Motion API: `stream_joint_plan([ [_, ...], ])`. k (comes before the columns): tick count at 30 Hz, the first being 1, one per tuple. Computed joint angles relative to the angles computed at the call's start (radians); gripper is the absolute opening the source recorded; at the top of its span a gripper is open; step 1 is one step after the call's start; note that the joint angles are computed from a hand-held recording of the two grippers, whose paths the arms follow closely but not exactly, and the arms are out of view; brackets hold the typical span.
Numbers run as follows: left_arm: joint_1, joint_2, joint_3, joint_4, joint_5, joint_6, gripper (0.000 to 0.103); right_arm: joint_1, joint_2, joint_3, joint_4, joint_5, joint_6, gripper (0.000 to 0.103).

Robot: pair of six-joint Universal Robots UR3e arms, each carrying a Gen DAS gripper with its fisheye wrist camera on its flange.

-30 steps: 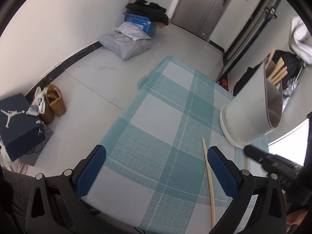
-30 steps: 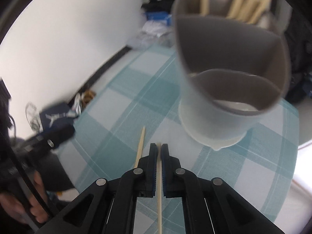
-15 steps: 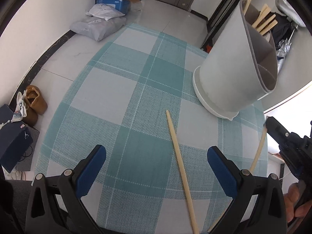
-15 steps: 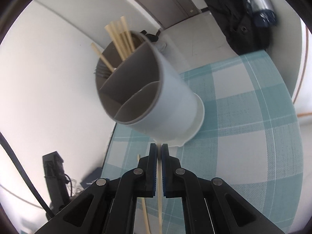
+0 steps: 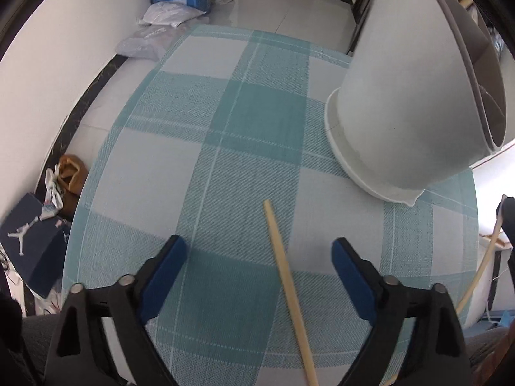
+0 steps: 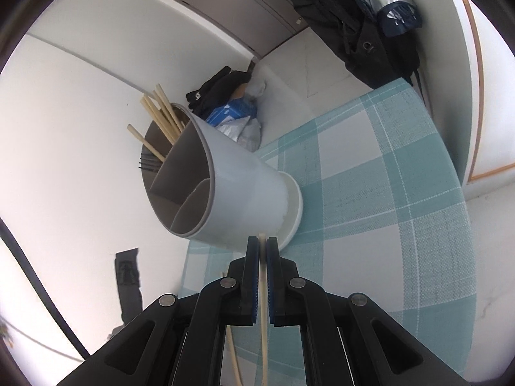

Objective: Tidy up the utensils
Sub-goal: 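Carry both held chopsticks up over the white holder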

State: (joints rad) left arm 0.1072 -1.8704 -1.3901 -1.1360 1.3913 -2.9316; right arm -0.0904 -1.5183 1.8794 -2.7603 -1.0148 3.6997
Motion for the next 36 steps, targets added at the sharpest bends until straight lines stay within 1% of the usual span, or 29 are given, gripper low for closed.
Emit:
stream_joint_plan([
  [1,-0.016,-0.003,0.005,0.011,0.02,0.0,0.068,-0.001,-0.012,0.008,0.001,-0.005,-0.003,0.004],
  [2,-0.029,-0.006,0.012,0.011,0.035,0.001,0.056,-0.005,-0.018,0.012,-0.005,-0.004,-0.003,0.004],
  [3,-0.043,-0.013,0.026,0.003,0.048,0.006,0.051,-0.01,-0.022,0.014,-0.01,0.003,-0.003,0.004],
  [4,-0.054,-0.016,0.034,-0.002,0.058,0.008,0.042,-0.012,-0.025,0.015,-0.012,0.004,-0.004,0.004],
  [5,-0.059,-0.014,0.034,-0.005,0.059,0.01,0.031,-0.016,-0.031,0.015,-0.015,0.004,-0.005,0.004],
  [6,-0.063,-0.01,0.034,-0.011,0.054,0.008,0.026,-0.019,-0.043,0.021,-0.014,0.005,-0.007,0.004],
  [7,-0.065,-0.006,0.034,-0.02,0.046,0.006,0.016,-0.024,-0.049,0.024,-0.017,0.008,-0.008,0.004],
  [8,-0.064,-0.007,0.039,-0.029,0.036,0.002,0.008,-0.029,-0.054,0.025,-0.018,0.012,-0.006,0.004],
  [9,-0.062,-0.012,0.043,-0.03,0.03,-0.011,0.007,-0.036,-0.06,0.027,-0.022,0.018,-0.003,0.004],
  [10,-0.058,-0.009,0.037,-0.023,0.026,-0.026,0.003,-0.041,-0.063,0.029,-0.027,0.023,0.001,0.004],
  [15,-0.043,0.002,0.014,0.006,-0.009,-0.077,0.002,-0.05,-0.082,0.027,-0.028,0.023,0.005,0.004],
  [19,-0.013,0.036,-0.018,0.048,-0.051,-0.094,0.002,-0.029,-0.086,0.014,-0.022,-0.008,-0.012,0.004],
  [23,0.023,0.084,-0.041,0.086,-0.118,-0.115,0.002,0.006,-0.088,-0.002,-0.017,-0.057,-0.027,0.004],
  [26,0.07,0.167,-0.107,0.151,-0.198,-0.127,0.002,0.032,-0.094,-0.008,-0.024,-0.091,-0.03,0.004],
  [31,0.142,0.301,-0.218,0.242,-0.304,-0.103,0.002,0.094,-0.102,-0.02,-0.05,-0.17,-0.052,0.004],
  [34,0.172,0.318,-0.231,0.273,-0.358,-0.068,0.002,0.149,-0.096,-0.037,-0.061,-0.257,-0.077,0.004],
  [36,0.184,0.342,-0.259,0.298,-0.376,-0.051,0.002,0.184,-0.092,-0.043,-0.069,-0.312,-0.09,0.004],
])
